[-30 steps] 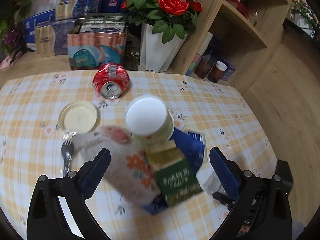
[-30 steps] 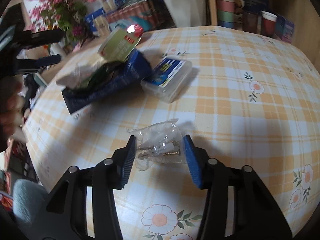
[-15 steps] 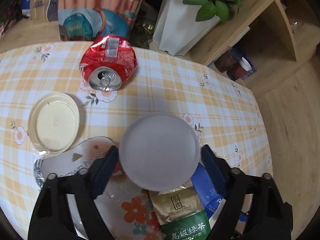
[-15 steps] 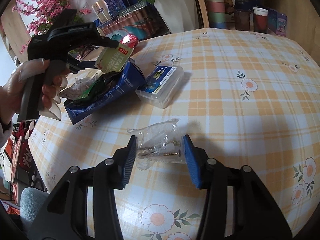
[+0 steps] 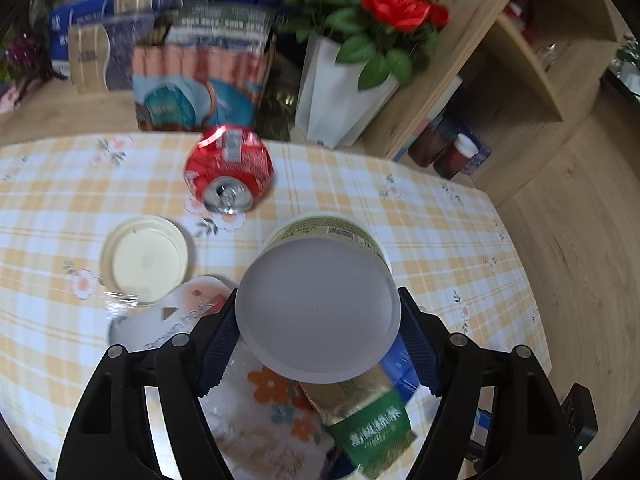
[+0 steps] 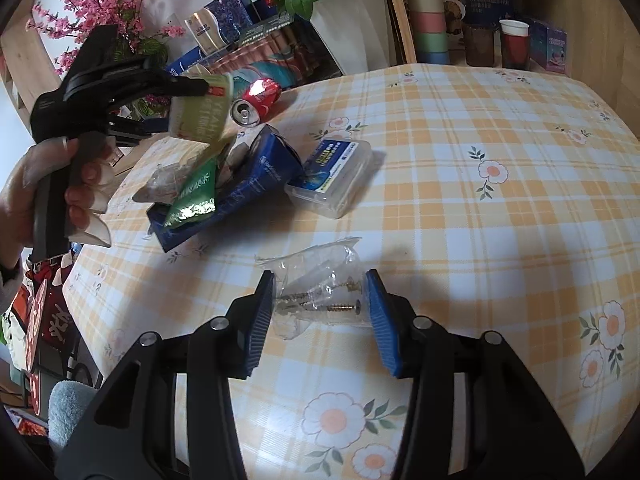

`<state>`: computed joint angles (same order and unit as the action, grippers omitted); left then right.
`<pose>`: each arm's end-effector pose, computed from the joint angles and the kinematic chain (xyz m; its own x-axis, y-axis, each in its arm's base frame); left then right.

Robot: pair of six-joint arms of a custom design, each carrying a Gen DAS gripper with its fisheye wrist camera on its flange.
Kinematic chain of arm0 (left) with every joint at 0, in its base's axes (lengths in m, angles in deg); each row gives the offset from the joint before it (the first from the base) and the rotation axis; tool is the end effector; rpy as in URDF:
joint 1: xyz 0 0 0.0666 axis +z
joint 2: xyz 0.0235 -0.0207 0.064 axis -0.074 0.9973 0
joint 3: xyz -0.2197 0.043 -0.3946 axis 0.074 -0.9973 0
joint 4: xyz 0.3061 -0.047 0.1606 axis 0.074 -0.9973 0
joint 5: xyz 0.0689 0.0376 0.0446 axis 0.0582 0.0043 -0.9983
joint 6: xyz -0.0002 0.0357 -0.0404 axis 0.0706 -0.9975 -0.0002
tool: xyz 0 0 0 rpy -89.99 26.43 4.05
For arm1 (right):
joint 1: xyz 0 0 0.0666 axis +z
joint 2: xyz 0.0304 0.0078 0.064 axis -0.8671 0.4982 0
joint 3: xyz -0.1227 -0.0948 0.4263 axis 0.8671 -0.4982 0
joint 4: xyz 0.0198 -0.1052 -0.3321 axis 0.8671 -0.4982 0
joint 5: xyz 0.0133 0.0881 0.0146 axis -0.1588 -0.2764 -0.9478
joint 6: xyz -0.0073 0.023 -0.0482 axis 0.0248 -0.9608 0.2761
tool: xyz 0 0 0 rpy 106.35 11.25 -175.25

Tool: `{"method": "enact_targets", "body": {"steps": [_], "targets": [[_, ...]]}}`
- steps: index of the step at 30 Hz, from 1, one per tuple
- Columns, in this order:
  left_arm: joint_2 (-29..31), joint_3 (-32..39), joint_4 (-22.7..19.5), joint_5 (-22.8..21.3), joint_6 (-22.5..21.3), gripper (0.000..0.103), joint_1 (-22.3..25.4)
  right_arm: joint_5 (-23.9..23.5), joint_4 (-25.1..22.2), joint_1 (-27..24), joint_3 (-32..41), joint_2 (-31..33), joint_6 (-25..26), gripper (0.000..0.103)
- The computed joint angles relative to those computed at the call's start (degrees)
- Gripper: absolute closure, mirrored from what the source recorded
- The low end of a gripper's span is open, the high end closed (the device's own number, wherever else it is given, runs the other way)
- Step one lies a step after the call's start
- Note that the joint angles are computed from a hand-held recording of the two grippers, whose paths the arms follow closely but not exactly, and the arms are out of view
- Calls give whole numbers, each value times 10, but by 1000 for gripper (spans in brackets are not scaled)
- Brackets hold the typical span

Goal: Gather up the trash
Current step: 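Grasp the white lidded jar with the left tool while the right tool grasps the screw bag, then carry jar and screw bag over the brown bin and open both tools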

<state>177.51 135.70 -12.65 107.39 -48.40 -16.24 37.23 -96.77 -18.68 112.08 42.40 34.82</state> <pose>0.6043 -0.1397 0.3686 -0.8239 -0.0246 -0.5662 0.2195 0.9072 -0.3588 0.4253 0.3688 0.2721 -0.7747 0.0545 -0.6300 -0.1909 0.9296 0.3153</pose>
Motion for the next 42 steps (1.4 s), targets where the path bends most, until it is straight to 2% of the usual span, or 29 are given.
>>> {"method": "enact_targets", "body": {"steps": [6,11,21,26,32,42], "targets": [[-72,-62,35,-5,-20,31,-1,32,-9,21,-5,-28,-3,56],[-155,-142,64,-5,-42,31,-2,58,-16,42,-10,-53,-6,56],[-323,-305,89,-21,-68,30,-18,108,-31,90,-24,-96,-11,56],[-382,-376,87,-7,-43,30,-24,132,-42,117,-26,-116,-9,56],[-426,-448,81,12,-3,30,-31,155,-51,142,-32,-134,-8,56],[-437,-522,74,0,31,30,-87,166,-57,165,-43,-145,-17,56]]}}
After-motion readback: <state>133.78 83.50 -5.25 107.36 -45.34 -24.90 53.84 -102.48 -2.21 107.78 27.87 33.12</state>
